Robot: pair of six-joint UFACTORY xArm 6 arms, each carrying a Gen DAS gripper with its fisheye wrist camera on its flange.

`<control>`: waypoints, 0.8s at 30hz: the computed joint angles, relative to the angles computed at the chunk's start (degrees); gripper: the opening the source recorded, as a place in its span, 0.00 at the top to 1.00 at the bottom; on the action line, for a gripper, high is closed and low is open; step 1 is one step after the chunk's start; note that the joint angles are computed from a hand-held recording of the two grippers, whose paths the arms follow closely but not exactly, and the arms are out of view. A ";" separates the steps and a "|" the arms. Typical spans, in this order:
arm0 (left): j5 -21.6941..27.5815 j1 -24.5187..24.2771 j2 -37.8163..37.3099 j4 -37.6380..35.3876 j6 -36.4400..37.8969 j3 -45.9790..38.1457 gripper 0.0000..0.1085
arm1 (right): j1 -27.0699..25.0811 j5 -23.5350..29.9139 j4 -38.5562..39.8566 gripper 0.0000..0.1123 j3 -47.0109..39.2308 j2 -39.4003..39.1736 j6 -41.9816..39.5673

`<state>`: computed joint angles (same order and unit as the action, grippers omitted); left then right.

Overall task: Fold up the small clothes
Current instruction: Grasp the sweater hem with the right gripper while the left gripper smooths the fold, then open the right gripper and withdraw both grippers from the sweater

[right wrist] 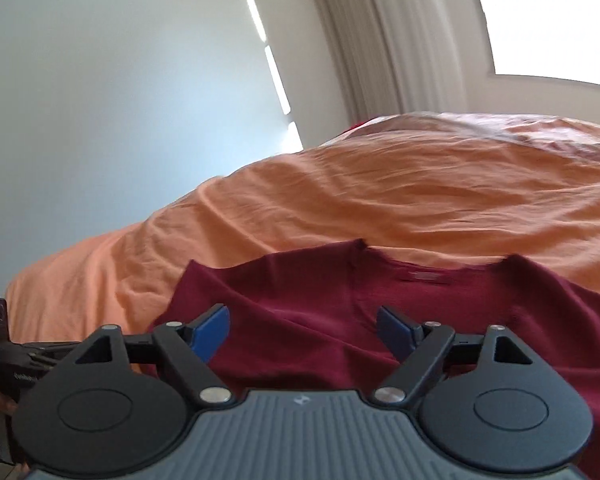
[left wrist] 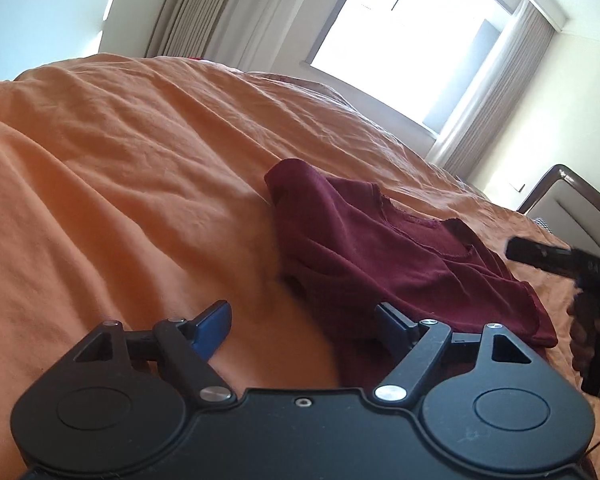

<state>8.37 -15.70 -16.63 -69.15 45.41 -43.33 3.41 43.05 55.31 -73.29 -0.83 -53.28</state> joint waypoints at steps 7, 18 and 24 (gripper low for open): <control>-3.77 -2.10 0.81 2.37 6.86 -0.64 0.30 | 9.27 8.04 -9.82 0.48 -24.32 19.17 11.16; 1.34 -0.10 5.46 -4.26 17.40 -6.38 0.52 | 12.52 -3.45 -12.23 0.95 -20.69 17.65 10.03; 1.53 -0.18 6.68 -10.15 19.85 -8.84 0.92 | 12.18 -5.36 -10.99 0.95 -23.02 18.50 8.72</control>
